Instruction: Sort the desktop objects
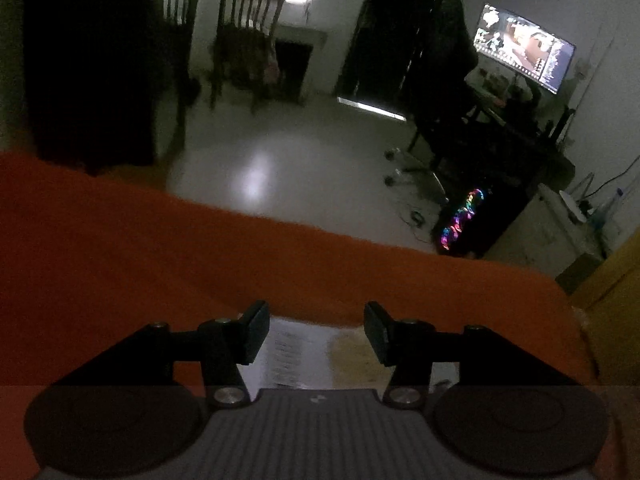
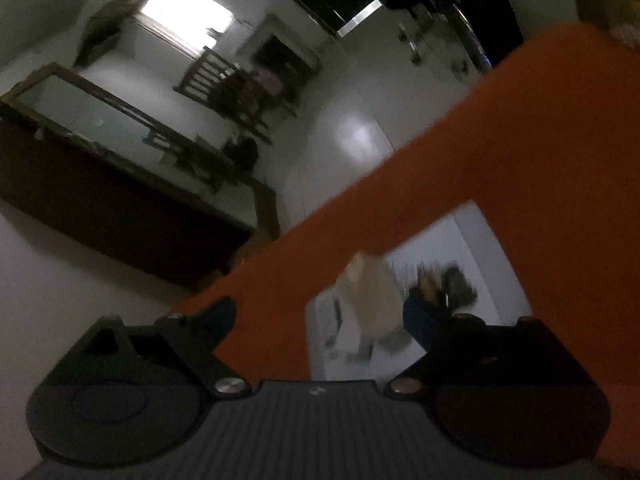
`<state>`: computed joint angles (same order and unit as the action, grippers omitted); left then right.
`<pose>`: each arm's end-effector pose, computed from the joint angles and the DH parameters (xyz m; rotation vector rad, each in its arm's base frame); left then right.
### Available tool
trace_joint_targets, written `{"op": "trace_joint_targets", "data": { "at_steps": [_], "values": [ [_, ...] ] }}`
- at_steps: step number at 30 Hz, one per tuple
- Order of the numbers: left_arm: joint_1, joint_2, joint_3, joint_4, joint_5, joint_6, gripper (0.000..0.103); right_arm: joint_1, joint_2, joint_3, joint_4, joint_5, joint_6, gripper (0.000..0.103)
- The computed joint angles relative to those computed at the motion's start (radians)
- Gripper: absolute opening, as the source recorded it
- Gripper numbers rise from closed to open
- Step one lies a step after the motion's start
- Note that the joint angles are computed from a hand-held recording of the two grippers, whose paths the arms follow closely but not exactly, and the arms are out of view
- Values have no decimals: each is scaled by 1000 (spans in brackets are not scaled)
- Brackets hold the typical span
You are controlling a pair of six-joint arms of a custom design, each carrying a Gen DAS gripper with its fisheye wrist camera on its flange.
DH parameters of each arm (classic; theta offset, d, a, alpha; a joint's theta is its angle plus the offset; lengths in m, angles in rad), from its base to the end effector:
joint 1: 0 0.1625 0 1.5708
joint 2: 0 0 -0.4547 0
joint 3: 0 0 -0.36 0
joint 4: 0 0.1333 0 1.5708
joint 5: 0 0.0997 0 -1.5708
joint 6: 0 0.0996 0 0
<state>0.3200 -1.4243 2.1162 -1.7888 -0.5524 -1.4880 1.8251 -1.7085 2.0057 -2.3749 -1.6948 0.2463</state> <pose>-0.3191 -0.3355 0.2906 0.0351 2.2781 -1.1260 0.2220 -0.3731 0.4695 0.0366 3.0281 -0.8064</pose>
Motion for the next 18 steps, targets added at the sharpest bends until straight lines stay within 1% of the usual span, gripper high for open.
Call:
{"op": "trace_joint_targets", "data": {
  "at_steps": [2, 3, 5, 7, 9, 11, 13, 15, 18],
  "values": [
    [-51, -49, -23, 146, 10, -118, 49, 40, -24, -36, 31, -43, 41, 93],
    [-76, -71, -38, 223, 14, -180, 57, 65, -33, -58, 42, -76, 57, 93],
    [-125, -105, -73, 386, 14, -305, 67, 111, -51, -98, 51, -151, 98, 93],
    [-171, -126, -101, 550, -5, -409, 67, 153, -60, -135, 69, -239, 124, 93],
    [-207, -153, -103, 635, -28, -466, 67, 176, -66, -171, 108, -314, 158, 93],
    [-240, -184, -87, 678, -55, -511, 67, 181, -76, -195, 154, -394, 216, 93],
    [-271, -220, -58, 687, -80, -527, 67, 168, -91, -198, 186, -450, 268, 93],
    [-298, -255, -23, 680, -102, -521, 67, 145, -102, -209, 235, -495, 334, 94],
    [-327, -316, 40, 640, -112, -491, 67, 111, -108, -239, 314, -565, 429, 94]
  ]
}}
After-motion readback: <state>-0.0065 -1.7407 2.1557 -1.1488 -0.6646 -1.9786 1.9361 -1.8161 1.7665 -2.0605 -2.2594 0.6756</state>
